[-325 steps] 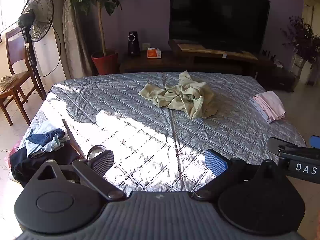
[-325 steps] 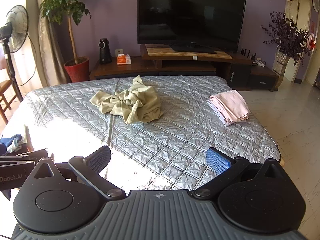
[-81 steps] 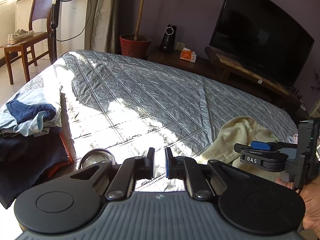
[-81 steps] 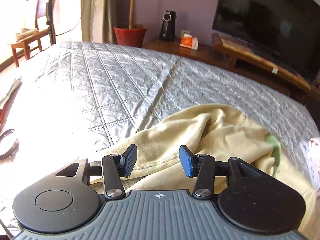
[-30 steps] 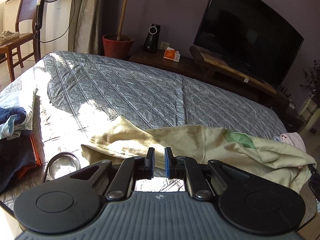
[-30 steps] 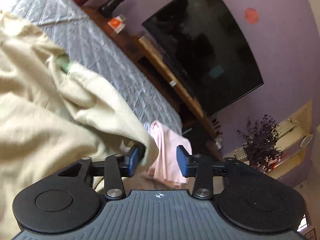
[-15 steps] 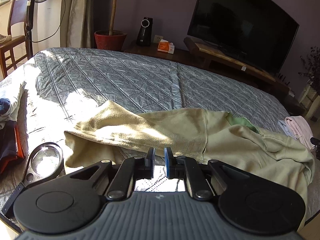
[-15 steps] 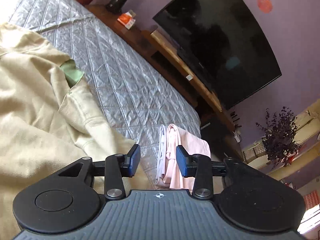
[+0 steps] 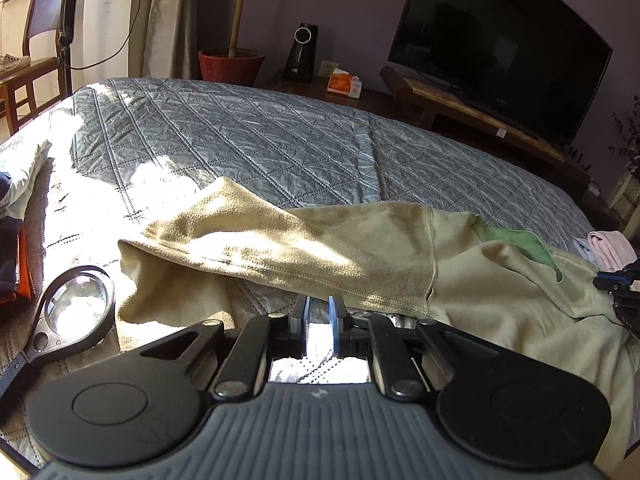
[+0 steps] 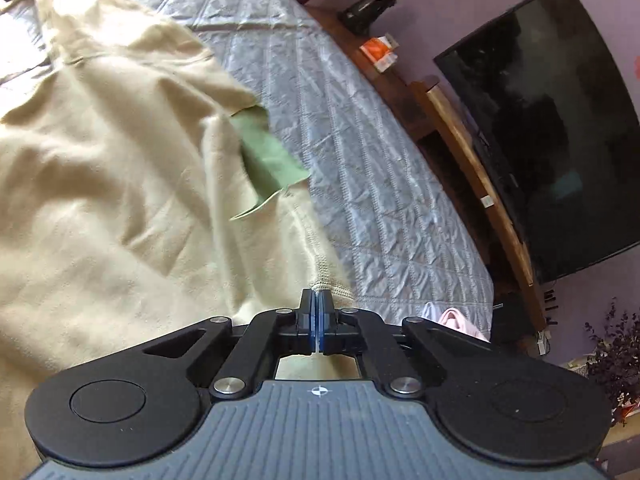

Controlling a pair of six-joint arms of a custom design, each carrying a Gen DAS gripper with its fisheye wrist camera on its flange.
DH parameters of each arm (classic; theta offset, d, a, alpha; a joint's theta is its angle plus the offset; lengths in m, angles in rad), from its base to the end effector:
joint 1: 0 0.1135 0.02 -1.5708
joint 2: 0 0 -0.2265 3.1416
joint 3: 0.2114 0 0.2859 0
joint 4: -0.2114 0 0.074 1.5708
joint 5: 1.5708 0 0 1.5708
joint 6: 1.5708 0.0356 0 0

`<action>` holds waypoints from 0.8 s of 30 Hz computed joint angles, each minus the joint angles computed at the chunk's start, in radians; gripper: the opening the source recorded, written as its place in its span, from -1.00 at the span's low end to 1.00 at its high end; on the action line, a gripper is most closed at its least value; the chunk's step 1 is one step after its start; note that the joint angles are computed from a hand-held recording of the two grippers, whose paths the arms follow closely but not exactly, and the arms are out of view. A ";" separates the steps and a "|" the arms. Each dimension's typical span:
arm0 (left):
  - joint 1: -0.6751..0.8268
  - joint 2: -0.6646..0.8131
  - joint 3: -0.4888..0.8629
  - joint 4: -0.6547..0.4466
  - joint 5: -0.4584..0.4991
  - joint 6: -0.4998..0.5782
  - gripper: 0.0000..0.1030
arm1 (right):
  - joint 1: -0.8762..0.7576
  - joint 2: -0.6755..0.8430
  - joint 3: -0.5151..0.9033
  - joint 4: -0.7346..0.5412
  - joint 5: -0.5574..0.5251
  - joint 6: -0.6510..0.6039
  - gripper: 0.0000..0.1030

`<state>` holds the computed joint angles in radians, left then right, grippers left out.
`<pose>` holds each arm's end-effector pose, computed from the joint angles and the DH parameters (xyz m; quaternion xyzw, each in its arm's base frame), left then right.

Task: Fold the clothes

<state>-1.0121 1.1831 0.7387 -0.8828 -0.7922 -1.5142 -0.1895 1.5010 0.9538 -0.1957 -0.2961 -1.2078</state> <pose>0.1468 -0.1870 0.1611 -0.2729 0.8754 0.0091 0.3989 0.3493 -0.0564 0.1721 -0.4932 0.7617 -0.1525 0.3915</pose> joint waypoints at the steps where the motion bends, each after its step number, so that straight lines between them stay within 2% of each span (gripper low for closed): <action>1: -0.001 0.006 0.003 0.004 -0.002 0.001 -0.82 | -0.007 0.037 0.044 0.045 -0.001 0.115 -0.99; 2: -0.001 0.009 0.005 0.007 -0.004 0.003 -0.82 | -0.013 0.102 0.121 0.064 0.032 0.256 -0.98; 3: 0.000 0.012 0.007 0.006 -0.007 0.003 -0.82 | -0.018 0.164 0.198 0.057 0.080 0.372 -0.89; 4: 0.000 0.016 0.010 0.003 -0.011 0.001 -0.82 | -0.022 0.203 0.241 0.061 0.120 0.433 -0.87; 6: 0.002 0.018 0.011 -0.004 -0.017 -0.005 -0.82 | -0.038 0.202 0.214 0.144 0.134 0.425 -0.87; 8: 0.011 0.000 0.001 -0.009 -0.021 -0.020 -0.82 | -0.059 0.148 0.158 0.145 0.036 0.407 -0.79; 9: 0.015 -0.009 -0.005 -0.010 -0.021 -0.027 -0.82 | -0.068 0.127 0.141 0.129 -0.014 0.400 -0.43; 10: 0.016 -0.012 -0.007 -0.011 -0.021 -0.031 -0.82 | -0.070 0.128 0.158 0.063 -0.065 0.398 0.11; 11: 0.017 -0.014 -0.008 -0.012 -0.021 -0.036 -0.82 | -0.064 0.137 0.186 -0.017 -0.120 0.401 0.26; 13: 0.016 -0.013 -0.007 -0.014 -0.024 -0.037 -0.82 | -0.034 0.122 0.177 -0.067 -0.168 0.418 0.02; 14: 0.015 -0.008 -0.003 -0.012 -0.027 -0.030 -0.82 | -0.007 0.125 0.187 -0.105 -0.168 0.437 -0.01; 16: 0.014 -0.004 -0.001 -0.008 -0.031 -0.015 -0.82 | 0.044 0.184 0.289 -0.261 -0.213 0.496 -0.08; 20: 0.027 -0.034 -0.024 0.012 -0.024 0.002 -0.82 | 0.156 0.346 0.506 -0.457 -0.220 0.655 -0.09; 24: 0.037 -0.092 -0.064 0.017 -0.013 -0.003 -0.82 | 0.229 0.475 0.573 -0.462 -0.164 0.829 -0.10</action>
